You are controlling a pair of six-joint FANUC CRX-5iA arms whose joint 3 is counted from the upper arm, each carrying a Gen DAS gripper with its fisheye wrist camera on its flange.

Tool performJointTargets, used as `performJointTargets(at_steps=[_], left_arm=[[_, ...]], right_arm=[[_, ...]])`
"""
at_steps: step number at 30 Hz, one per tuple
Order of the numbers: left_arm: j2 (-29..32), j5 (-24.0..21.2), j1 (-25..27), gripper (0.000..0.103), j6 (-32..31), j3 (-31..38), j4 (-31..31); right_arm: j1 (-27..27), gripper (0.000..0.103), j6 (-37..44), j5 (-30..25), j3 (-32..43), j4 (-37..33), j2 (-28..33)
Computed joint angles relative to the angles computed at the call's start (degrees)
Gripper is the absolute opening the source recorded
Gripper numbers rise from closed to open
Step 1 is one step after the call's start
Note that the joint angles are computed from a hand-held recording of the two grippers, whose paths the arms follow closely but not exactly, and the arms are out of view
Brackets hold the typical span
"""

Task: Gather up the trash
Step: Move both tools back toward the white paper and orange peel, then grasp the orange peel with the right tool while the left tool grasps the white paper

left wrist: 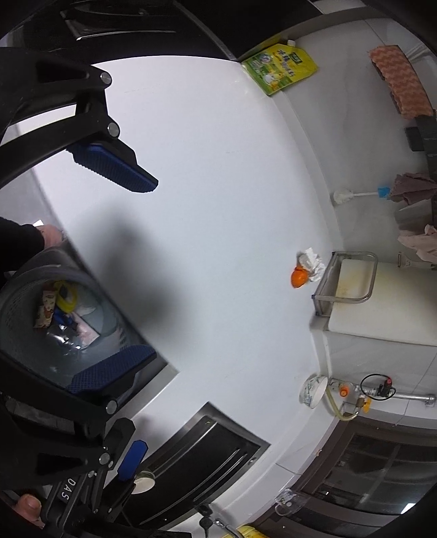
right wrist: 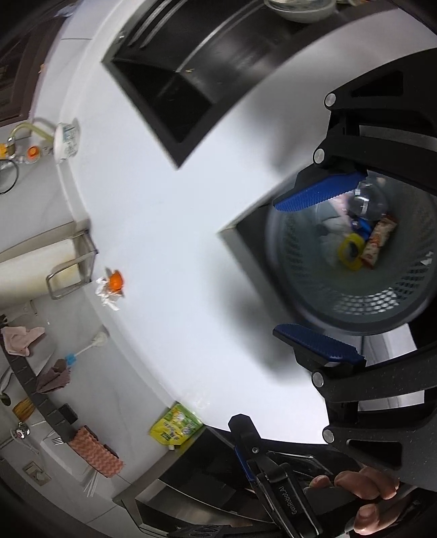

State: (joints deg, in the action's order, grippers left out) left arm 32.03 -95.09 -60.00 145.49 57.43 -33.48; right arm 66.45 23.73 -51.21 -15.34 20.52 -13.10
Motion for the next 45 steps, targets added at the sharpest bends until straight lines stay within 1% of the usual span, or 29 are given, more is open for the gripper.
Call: performJointTargets(at_steps=[6,9,11,15,23,27,30,36,40,45], left_arm=[[-2.09,3.74,5.28,0.093,-5.29,-2.83,1.00],[-2.74,6.79,9.03,0.093,-8.46,-4.39,2.80],[-2.86,9.08,11.66,0.093,-10.67,-5.30,4.17],[-2.21,13.32,16.80,0.093,-15.60,-6.42,7.43],[1.78,17.86,24.21,0.093,-25.05,-4.20,12.95],[4.17,19.42,26.62,0.093,-28.85,-2.55,15.23],[5.67,20.49,27.87,0.093,-30.34,-1.65,16.23],[8.46,21.55,29.69,0.093,-31.27,0.62,17.77],[10.35,21.92,30.59,0.093,-32.30,2.51,19.02],[11.85,21.86,30.97,0.093,-33.35,4.14,19.48]], right_arm=[[-4.88,0.069,3.44,1.60,7.69,-0.11,8.51],[-7.38,0.069,5.79,1.60,13.11,-1.49,13.87],[-8.95,0.069,8.09,0.49,17.67,-2.41,18.08],[-11.34,0.069,10.92,-1.29,25.39,-3.17,25.12],[-14.61,0.069,14.81,-4.15,40.54,-3.30,37.82],[-15.95,0.069,18.88,-6.82,49.59,-4.85,44.28],[-16.94,0.069,21.98,-8.42,55.67,-6.21,48.45],[-18.64,0.069,28.06,-12.16,66.94,-8.02,56.11],[-19.70,0.069,30.79,-13.66,72.49,-10.10,59.75],[-20.55,0.069,34.29,-17.19,81.43,-11.95,65.23]])
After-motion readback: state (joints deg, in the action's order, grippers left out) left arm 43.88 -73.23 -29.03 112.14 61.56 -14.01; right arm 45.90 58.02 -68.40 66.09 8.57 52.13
